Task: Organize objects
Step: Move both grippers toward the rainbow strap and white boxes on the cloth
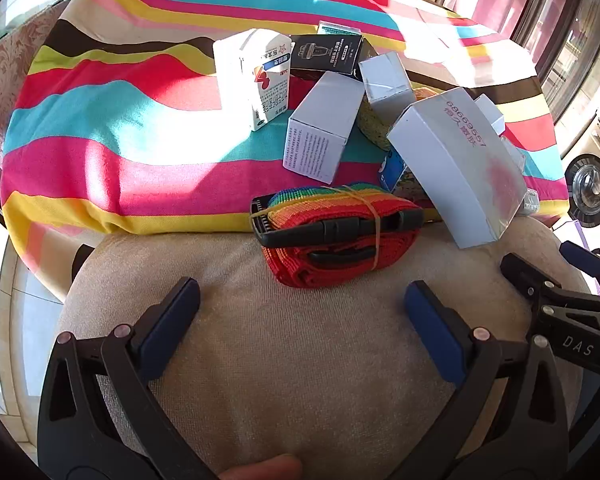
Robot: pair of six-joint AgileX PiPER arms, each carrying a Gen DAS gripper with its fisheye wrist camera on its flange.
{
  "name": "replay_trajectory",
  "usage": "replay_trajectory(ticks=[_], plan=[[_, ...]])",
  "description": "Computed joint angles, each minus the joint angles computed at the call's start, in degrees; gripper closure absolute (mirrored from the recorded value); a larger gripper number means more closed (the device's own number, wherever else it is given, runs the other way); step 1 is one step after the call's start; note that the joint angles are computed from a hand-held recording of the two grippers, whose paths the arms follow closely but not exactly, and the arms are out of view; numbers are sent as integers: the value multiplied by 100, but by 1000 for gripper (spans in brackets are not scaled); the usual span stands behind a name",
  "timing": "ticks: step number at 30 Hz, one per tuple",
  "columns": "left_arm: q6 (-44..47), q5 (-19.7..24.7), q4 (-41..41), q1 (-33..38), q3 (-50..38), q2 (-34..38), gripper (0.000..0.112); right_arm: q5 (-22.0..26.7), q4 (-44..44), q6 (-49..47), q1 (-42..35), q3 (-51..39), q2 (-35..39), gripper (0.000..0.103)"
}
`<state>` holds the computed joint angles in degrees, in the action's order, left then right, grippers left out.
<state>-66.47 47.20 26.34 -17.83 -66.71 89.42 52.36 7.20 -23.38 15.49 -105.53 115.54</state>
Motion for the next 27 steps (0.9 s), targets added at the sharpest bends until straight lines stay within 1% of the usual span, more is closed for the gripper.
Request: replay_trajectory(ticks=[1,2,3,8,9,11,15,17,20,23,27], plan=[[-18,-59,31,6,77,-25,10,21,-3,6,0,-27,13,0],[-88,-13,73,-55,68,-17,10,19,-8,11,4,-23,9,0],[7,40,25,-13,-156,174,10,22,-13,17,7,-25,8,0],[-47,435,204,-173,-503,413,9,15,-20,20,10,-20,7,0],[9,330,240,-101,-360,369,9,20,-15,20,8,-24,9,0],[-14,434,299,-152,-425,410,9,21,-16,21,10,-27,9,0],[23,482,280,-158,-528,468,9,39,-6,12,0,-57,26,0],[-41,355,272,-135,-354,358,9,20,7,0,-6,-30,8,0],[123,-192,-32,131,75,33,9,3,35,-26,-22,-20,10,0],[223,-517,-213,289,241,-85,10,-8,47,-32,-31,-5,4,0],[703,-951,-674,521,353,-179,10,-16,41,-27,-33,3,-3,0]])
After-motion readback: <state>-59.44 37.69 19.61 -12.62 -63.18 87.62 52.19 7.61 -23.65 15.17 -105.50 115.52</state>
